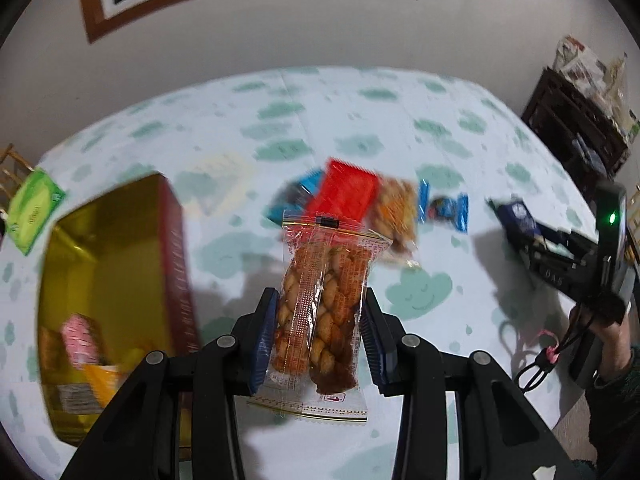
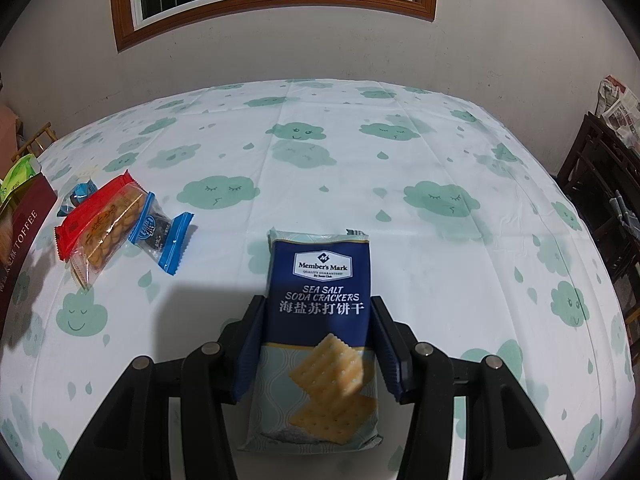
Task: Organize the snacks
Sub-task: 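Carry the twisted-dough bag into the tin and open the left tool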
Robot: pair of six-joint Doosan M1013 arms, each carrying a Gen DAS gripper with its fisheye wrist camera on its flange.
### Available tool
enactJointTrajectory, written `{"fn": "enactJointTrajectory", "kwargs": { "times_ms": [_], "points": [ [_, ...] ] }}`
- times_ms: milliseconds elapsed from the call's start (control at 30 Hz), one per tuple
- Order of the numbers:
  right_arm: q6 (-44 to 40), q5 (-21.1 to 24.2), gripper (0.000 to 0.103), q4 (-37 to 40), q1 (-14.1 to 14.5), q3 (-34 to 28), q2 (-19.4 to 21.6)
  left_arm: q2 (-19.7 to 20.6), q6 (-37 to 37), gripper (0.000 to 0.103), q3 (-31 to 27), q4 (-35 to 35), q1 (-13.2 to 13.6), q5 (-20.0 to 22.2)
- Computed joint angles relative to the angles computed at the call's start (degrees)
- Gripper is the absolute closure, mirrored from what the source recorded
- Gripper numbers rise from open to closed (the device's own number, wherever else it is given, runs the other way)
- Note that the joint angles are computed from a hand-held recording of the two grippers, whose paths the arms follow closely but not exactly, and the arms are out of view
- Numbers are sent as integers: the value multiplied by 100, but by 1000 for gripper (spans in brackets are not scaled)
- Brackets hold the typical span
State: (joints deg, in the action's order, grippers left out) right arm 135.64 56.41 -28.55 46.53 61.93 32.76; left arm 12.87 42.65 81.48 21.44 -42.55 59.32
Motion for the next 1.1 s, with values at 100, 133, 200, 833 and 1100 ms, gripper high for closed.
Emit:
{"fn": "enactJointTrajectory", "kwargs": {
  "times_ms": [100,133,200,833,1100],
  "points": [
    [0,2,51,0,1,-2,0,-154,-274,67,89,329,25,75],
    [0,2,51,0,0,-1,0,-198,-355,67,119,424,41,130],
    [3,3,51,-5,1,-1,0,-296,-532,67,205,572,97,262],
    [3,0,51,-6,-1,3,0,-768,-1140,67,986,294,685,972],
    [2,-3,51,-7,-5,7,-2,-767,-1143,67,1074,177,776,995]
  ]
}}
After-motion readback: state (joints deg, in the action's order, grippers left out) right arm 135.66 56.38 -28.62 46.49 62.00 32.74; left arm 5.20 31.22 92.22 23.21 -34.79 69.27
